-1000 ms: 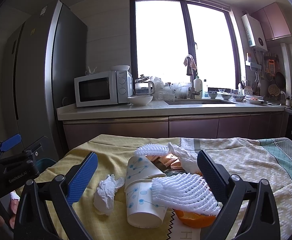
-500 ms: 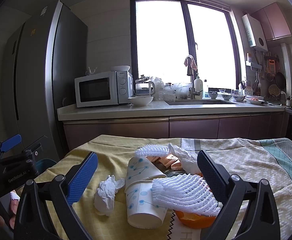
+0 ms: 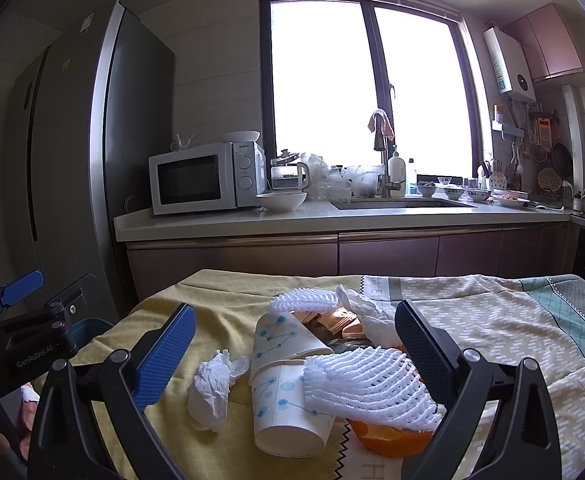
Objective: Collect trash
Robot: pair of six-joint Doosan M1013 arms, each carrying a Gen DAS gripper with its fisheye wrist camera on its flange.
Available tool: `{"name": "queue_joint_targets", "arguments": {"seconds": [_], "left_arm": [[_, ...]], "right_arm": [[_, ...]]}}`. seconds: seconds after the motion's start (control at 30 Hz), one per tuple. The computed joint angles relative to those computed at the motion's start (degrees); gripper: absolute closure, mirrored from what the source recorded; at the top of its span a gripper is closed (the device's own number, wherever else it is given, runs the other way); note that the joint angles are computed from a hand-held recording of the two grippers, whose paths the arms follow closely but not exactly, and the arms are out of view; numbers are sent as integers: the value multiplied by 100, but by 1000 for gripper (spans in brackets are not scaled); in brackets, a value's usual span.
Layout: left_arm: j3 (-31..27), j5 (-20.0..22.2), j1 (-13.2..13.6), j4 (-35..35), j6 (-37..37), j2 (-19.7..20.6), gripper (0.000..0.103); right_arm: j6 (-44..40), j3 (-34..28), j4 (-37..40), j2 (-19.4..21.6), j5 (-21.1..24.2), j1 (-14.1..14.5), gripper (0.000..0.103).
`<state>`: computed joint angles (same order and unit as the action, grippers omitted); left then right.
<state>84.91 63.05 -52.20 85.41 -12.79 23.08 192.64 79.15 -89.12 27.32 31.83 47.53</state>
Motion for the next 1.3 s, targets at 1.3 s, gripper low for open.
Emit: {"name": "queue_joint_targets", "arguments": {"seconds": [1.3], "left_arm": [[-253,-2249,423,-1802,1587,180,11]], "right_arm": [[-1640,113,2527,-30,-216,-413,7]]}}
